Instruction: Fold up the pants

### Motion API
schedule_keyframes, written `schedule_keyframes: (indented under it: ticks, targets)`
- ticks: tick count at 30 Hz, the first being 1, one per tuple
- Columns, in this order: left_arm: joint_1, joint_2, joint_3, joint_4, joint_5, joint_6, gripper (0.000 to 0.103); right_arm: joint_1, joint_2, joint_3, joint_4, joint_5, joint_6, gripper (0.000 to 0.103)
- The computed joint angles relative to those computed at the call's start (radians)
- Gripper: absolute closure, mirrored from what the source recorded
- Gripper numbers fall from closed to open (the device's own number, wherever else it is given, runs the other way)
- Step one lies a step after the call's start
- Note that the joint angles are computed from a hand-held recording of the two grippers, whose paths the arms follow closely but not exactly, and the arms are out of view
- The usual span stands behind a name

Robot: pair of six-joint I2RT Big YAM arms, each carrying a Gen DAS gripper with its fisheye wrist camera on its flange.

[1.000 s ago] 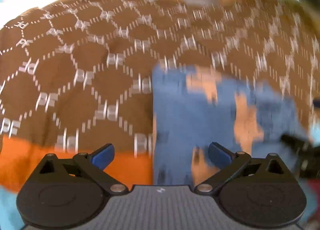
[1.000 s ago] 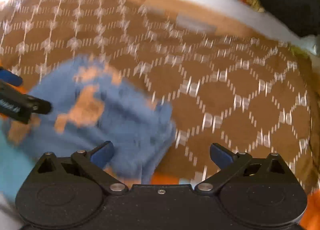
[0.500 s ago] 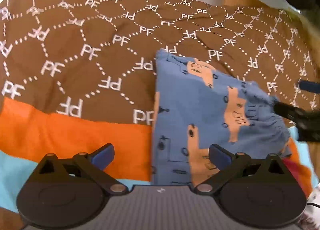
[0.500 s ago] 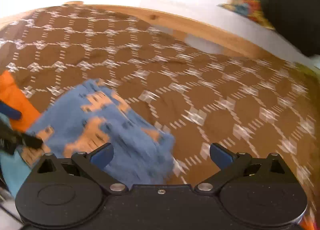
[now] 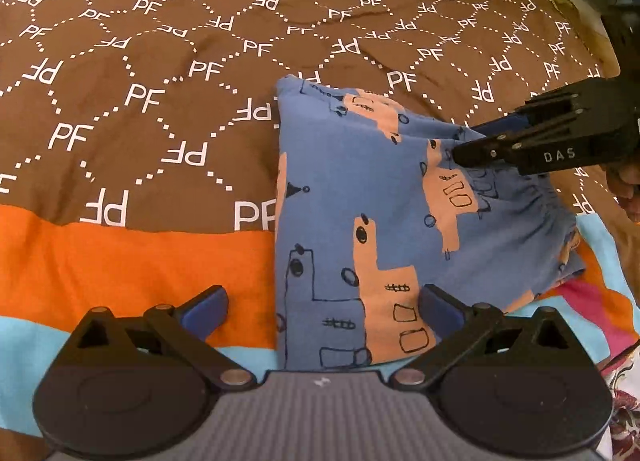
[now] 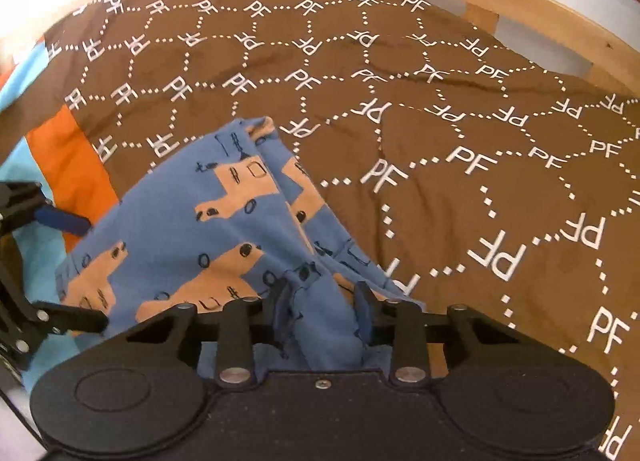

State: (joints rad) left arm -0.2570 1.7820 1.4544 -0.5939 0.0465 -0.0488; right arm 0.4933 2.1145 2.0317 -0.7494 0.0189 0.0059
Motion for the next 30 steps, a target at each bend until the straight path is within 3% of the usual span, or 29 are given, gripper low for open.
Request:
schedule_keyframes:
  ticks: [1,3,9,14,16,24,30]
  targets:
    - [-0.001,-0.003,-0.002,0.000,0.000,0.000,0.000,-0.002,-0.005,-0.015,0.012,0.015,0.004,0.056]
    - [0.000,-0.003,-0.004,0.001,0.001,0.003,0.000,-0.010,-0.020,-0.046,0.039,0.026,0.028,0.052]
    - [0.001,-0.003,-0.003,0.001,0.001,0.003,0.000,-0.004,-0.096,-0.139,0.146,0.106,0.066,0.050]
    - [0.002,-0.003,-0.004,0.001,0.003,0.004,0.000,0.006,-0.024,-0.042,0.034,0.112,-0.011,0.050]
    - [0.002,-0.005,-0.007,0.003,0.002,0.004,0.000,0.011,-0.008,-0.040,0.043,0.172,-0.031,0.040]
    - [0.000,-0.005,-0.007,0.002,-0.001,0.000,0.000,0.032,-0.109,-0.188,0.172,0.280,0.088,0.037]
    - [0.002,-0.006,-0.005,-0.009,0.001,-0.006,0.000,0.073,-0.227,-0.369,0.270,0.262,0.257,0.024]
